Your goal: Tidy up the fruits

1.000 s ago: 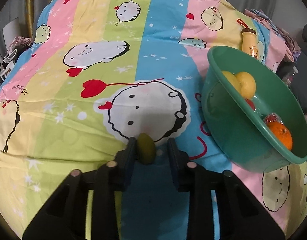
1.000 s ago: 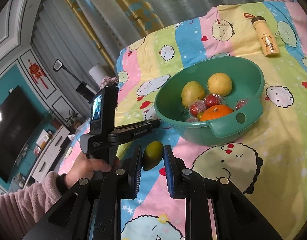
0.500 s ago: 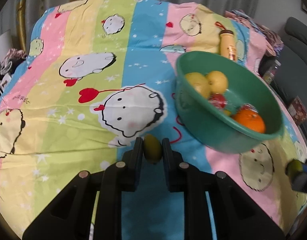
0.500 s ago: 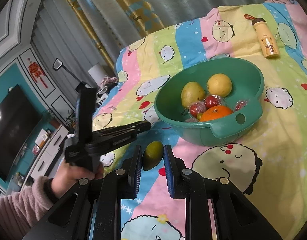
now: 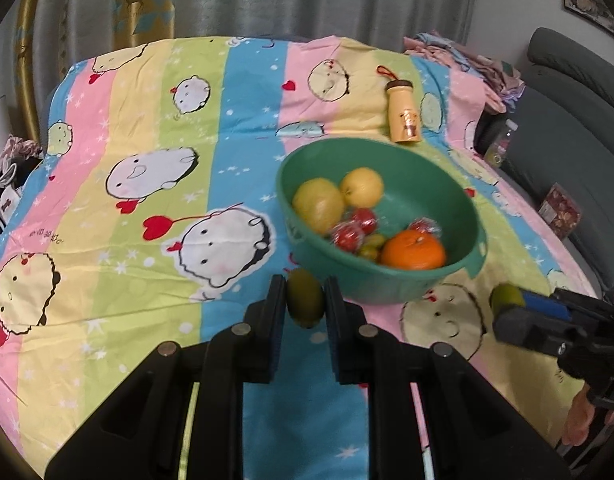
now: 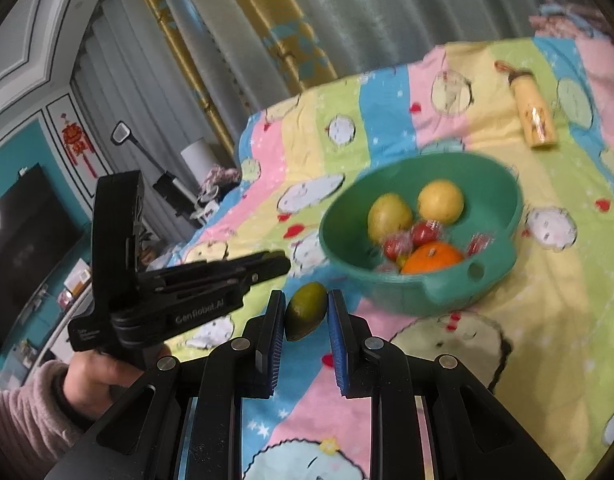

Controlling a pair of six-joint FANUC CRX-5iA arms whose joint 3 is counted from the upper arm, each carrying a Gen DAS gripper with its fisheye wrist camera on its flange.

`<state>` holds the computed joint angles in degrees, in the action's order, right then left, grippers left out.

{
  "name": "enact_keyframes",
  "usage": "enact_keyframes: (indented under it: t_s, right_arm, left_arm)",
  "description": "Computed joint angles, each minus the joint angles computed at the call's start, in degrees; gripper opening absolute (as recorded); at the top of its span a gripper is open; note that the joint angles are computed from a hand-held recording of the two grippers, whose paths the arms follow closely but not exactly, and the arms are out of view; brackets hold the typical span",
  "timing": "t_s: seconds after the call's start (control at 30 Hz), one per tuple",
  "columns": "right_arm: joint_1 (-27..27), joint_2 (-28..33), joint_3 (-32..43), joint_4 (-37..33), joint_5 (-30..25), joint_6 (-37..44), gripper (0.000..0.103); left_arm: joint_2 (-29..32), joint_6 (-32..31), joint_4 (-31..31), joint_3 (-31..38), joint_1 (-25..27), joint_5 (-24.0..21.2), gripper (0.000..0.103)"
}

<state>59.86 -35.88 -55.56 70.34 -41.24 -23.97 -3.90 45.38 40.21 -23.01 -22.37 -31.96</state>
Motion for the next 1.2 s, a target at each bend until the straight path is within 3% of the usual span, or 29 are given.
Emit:
enact_keyframes:
  t_s: [0.1,0.2,0.5,0.7,0.73,0.8,0.83,0.9,0.97,1.03,1.13,1.2]
  right_arm:
    - [1.1,0.7,1.9,0.3,-6.2,0.7,0.023]
    - [-0.4,2.2,4.5,-1.9,-8.7,5.0,0.023]
    - [-9.3,5.5,9.6,-10.0,-6.5,15.8,0.023]
    - [-13.9,10.1,14.2,-19.3,-5.7,25.1,0.023]
    - [-14.0,11.0,15.1,-20.5,-6.8,26.1,0.023]
    - [-14.1,11.7,15.9,-21.8,-7.9,27.3,0.023]
    - [-13.9,11.7,16.0,-21.9,-8.5,27.5,0.023]
    - [-12.7,11.6,16.8,-22.5,-11.4,28.0,0.028]
    - [-11.5,11.5,17.9,-23.0,-15.0,28.0,0.041]
    - [-9.7,11.6,19.3,-23.6,-19.8,28.1,0.064]
    - [-7.0,11.1,21.1,-23.2,-25.3,27.9,0.086]
    - [-5.3,10.9,23.0,-23.7,-28.4,29.0,0.086]
  left_arm:
    - [1.0,0.8,0.4,2.0,-0.6,-1.2,0.019]
    - [2.8,1.8,-0.9,5.2,-2.0,-1.5,0.019]
    - [9.7,4.4,-5.7,14.3,-5.1,-3.8,0.019]
    - [13.7,10.5,-12.9,20.3,-5.9,-7.1,0.019]
    - [13.9,11.6,-13.9,21.0,-5.9,-7.4,0.021]
    - [14.0,13.4,-15.4,21.8,-5.9,-7.7,0.037]
    - [13.9,14.6,-16.4,22.3,-5.9,-8.0,0.056]
    - [13.1,16.4,-18.2,22.5,-5.7,-7.6,0.071]
    - [11.9,17.0,-18.2,22.0,-5.2,-7.5,0.089]
    - [10.9,19.4,-19.2,22.5,-4.6,-8.5,0.102]
    - [8.8,23.5,-22.3,23.5,-4.2,-9.3,0.103]
    - [8.1,28.9,-28.8,26.5,-4.9,-11.8,0.103]
